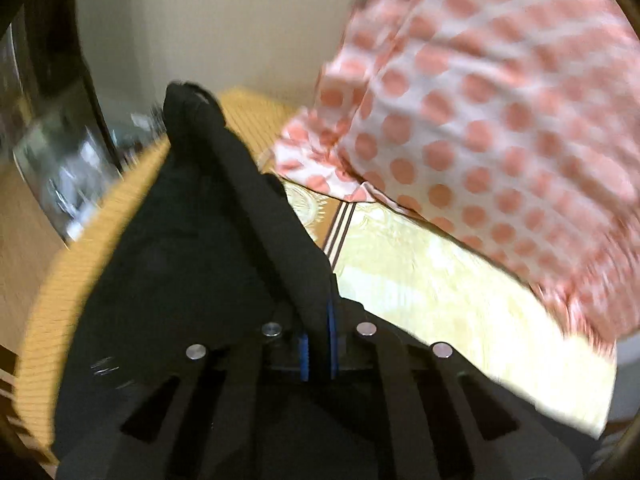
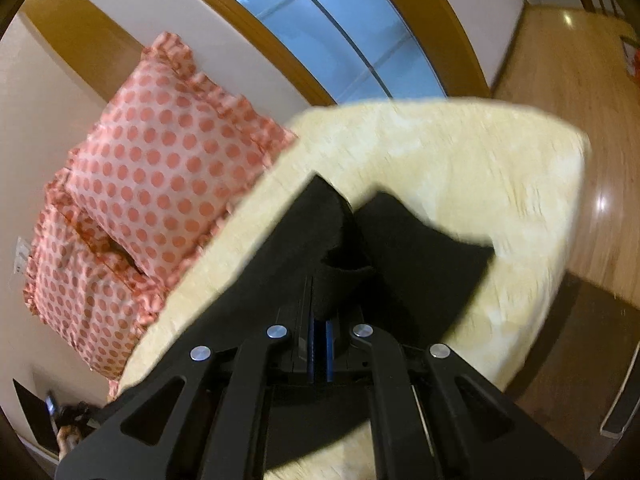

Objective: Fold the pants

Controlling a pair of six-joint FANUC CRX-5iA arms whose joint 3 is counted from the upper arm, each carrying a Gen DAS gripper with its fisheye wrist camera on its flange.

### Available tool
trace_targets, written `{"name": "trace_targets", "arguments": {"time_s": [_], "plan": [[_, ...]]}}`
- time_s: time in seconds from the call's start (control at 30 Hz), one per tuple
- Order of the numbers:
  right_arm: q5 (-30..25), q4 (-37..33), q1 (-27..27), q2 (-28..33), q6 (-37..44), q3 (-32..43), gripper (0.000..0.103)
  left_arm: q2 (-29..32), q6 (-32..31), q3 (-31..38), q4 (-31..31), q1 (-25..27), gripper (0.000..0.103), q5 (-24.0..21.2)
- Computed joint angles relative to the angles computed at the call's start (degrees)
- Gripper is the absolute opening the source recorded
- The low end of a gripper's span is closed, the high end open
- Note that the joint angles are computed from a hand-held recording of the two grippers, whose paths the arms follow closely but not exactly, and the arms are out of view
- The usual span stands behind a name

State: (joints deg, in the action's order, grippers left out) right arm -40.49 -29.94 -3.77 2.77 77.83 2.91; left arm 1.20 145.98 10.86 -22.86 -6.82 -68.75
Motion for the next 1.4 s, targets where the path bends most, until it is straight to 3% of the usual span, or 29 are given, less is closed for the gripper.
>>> {"name": "trace_targets", "arguments": {"time_s": [0.1, 0.2, 0.3, 0.4, 0.47, 0.6, 0.67, 0.73, 1.1, 1.17, 1.27, 1.3, 1.37, 1.4], "plan": [[3.1, -4.2, -1.4, -1.0, 6.2, 1.0, 0.004, -7.8, 6.7, -3.6, -8.2, -9.2, 0.007, -4.5], [2.8, -0.8, -1.3, -0.6, 3.0, 0.7, 0.004, -13.5, 18.6, -8.7, -16.6, -21.1, 0.012, -13.0], [-3.3, 0.9, -2.4, 2.2, -2.5, 1.2, 0.004, -16.8, 29.1, -15.7, -15.6, -26.8, 0.010, -16.0], [-5.1, -0.8, -3.6, 2.9, -3.3, 0.3, 0.004, -17.2, 34.1, -20.3, -13.0, -28.3, 0.010, -15.6], [-5.7, -2.0, -4.2, 2.9, -2.8, 0.2, 0.004, -17.2, 37.6, -21.1, -14.9, -30.6, 0.010, -16.0], [-4.2, -3.7, -5.0, 0.6, -0.3, -1.1, 0.004, -17.3, 36.3, -19.7, -16.6, -31.8, 0.010, -18.3], [-4.3, -0.5, -4.2, 0.5, -2.4, -1.4, 0.004, -17.2, 34.7, -20.0, -15.7, -30.4, 0.011, -16.7], [-8.0, -2.2, -5.7, 2.4, -3.2, 0.3, 0.003, -17.4, 33.7, -21.1, -14.2, -29.0, 0.012, -15.3], [-6.1, -2.0, -5.8, 0.3, -2.8, -2.4, 0.003, -18.4, 31.7, -22.5, -14.4, -28.0, 0.015, -13.8], [-5.4, -0.6, -5.2, -0.3, -3.2, -3.2, 0.005, -17.2, 31.3, -21.4, -15.4, -29.4, 0.019, -15.8], [-3.3, 2.4, -4.6, -2.0, -5.4, -4.9, 0.043, -14.4, 31.1, -18.2, -18.0, -32.8, 0.054, -21.9], [-1.0, 3.0, -4.7, -3.0, -6.6, -6.3, 0.066, -13.0, 31.9, -16.5, -20.3, -35.3, 0.057, -25.8], [2.5, 3.5, -5.0, -4.3, -7.9, -8.3, 0.068, -11.6, 32.2, -14.6, -22.6, -37.8, 0.058, -29.9], [2.5, 1.9, -5.9, -4.1, -6.8, -8.1, 0.061, -10.8, 32.6, -13.3, -24.3, -39.6, 0.062, -32.4]]}}
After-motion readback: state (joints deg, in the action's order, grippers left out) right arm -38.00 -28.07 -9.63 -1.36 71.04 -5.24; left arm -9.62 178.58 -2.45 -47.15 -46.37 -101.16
